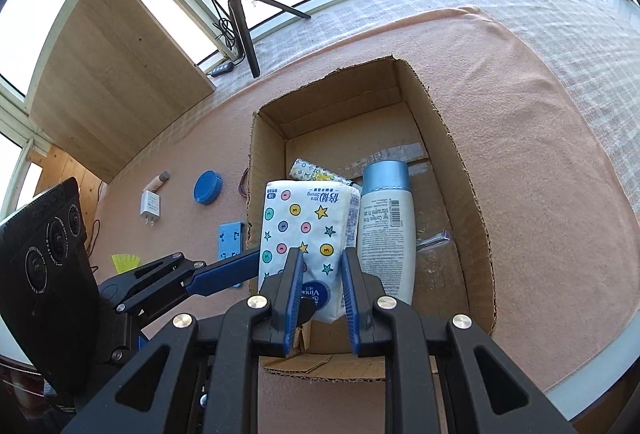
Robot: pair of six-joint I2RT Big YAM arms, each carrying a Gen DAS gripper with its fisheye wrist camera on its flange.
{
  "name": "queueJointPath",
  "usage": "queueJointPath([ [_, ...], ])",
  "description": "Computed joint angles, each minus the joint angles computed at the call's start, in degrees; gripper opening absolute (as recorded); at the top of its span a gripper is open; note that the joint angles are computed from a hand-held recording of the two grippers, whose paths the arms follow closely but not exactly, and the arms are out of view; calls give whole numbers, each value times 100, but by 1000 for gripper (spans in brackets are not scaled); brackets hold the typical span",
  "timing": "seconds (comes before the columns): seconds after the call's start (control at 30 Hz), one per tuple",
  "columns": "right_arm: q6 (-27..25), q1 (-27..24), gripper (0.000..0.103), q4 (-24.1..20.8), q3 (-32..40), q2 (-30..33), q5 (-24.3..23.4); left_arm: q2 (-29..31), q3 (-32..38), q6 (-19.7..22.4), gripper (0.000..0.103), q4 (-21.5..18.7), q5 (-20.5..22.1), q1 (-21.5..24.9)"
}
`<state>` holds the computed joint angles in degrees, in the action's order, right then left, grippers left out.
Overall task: Organize objects
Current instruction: 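Carry the tissue pack into the box and open both tools, then move both tools back over the table toward the blue lid and phone stand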
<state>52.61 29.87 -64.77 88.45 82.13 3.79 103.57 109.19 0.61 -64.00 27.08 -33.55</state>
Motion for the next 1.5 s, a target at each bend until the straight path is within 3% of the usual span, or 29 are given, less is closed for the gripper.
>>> queueJointPath([
  [0.07, -3, 6, 19, -27, -12, -15, 72, 67, 107, 92, 54, -158, 29, -22],
  [0.1, 15, 15, 23, -51, -19, -26, 186, 98, 164, 124, 70, -261, -29, -47],
  [0.13, 26, 26, 30, -176, 33, 4, 300, 106, 181, 140, 83, -302, -178, -78],
  [0.17, 49, 40, 46, -306, 88, 35, 434, 91, 161, 182, 85, -297, -287, -101],
  [0.2, 85, 52, 56, -349, 87, 25, 573, 71, 131, 230, 85, -293, -294, -109],
  [0.9, 380, 263, 56, -289, 1, -94, 835, -357, -365, 261, 85, -130, -321, 252],
  [1.2, 614, 567, 56, -268, 63, -117, 1184, -703, -726, 357, 85, -163, -320, 921],
  [1.3, 694, 677, 56, -214, 74, -115, 1224, -656, -753, 166, 85, -208, -302, 1268],
  [1.5, 675, 978, 56, -184, 284, 92, 1230, -282, -463, -31, 85, -311, -658, 1707],
])
